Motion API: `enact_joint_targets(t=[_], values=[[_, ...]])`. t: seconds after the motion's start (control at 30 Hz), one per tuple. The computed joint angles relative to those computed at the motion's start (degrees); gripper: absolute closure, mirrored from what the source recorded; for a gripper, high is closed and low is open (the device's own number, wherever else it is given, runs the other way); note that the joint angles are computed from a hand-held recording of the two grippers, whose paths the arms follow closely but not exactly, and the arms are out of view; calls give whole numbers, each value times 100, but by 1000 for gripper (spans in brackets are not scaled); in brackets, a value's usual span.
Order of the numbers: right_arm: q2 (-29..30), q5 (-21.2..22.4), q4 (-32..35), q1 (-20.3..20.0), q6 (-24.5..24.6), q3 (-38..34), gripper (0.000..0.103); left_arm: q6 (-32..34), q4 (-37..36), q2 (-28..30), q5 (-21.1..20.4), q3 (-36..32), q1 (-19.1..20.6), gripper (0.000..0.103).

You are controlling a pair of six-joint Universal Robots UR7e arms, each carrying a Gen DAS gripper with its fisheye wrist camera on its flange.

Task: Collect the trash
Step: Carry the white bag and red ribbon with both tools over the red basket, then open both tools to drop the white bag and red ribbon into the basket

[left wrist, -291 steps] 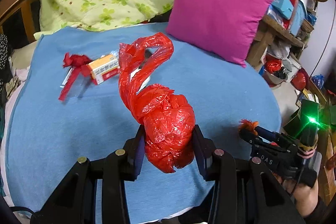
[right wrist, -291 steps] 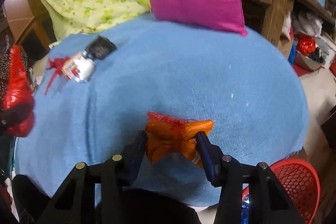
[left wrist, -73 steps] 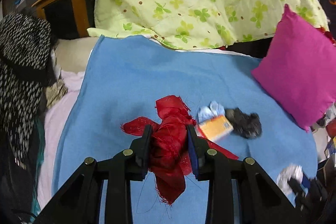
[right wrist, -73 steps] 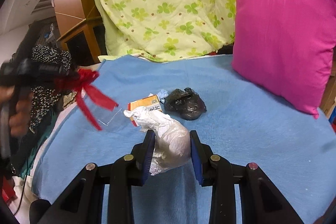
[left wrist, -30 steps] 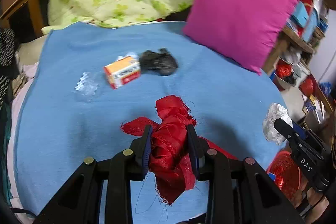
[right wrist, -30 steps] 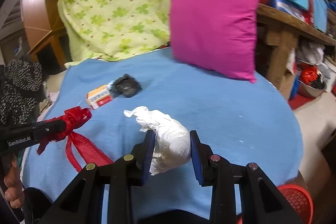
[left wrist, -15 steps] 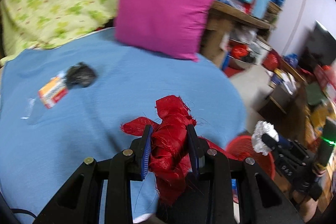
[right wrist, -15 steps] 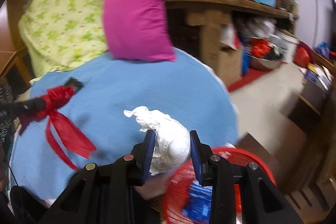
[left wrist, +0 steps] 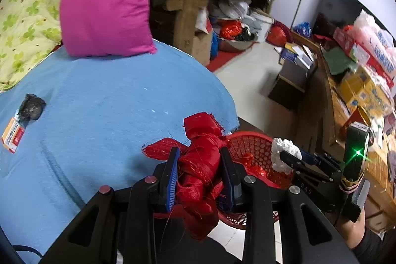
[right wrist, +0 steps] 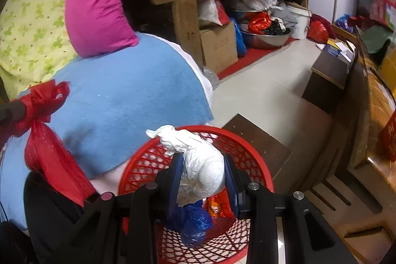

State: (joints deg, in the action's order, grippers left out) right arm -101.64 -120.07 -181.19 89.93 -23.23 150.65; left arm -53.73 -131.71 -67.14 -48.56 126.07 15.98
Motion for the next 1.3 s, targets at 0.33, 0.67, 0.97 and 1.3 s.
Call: enact_joint_targets(t=[0.33,0.67,0.97,1.3], values=[[-186,201,49,-453,-107,141,68,293,-78,701,-370,-297,157,70],[-414,302,107,-632,-136,228,68,533,-94,1037,-469,-465,119,70],[-438,409,125,-755,-140,239,67,633,-130,1120,-533,-471,170,70],[-406,610,344,-940,-168,179,64,656,-120,1252,-568,-541,259,70]])
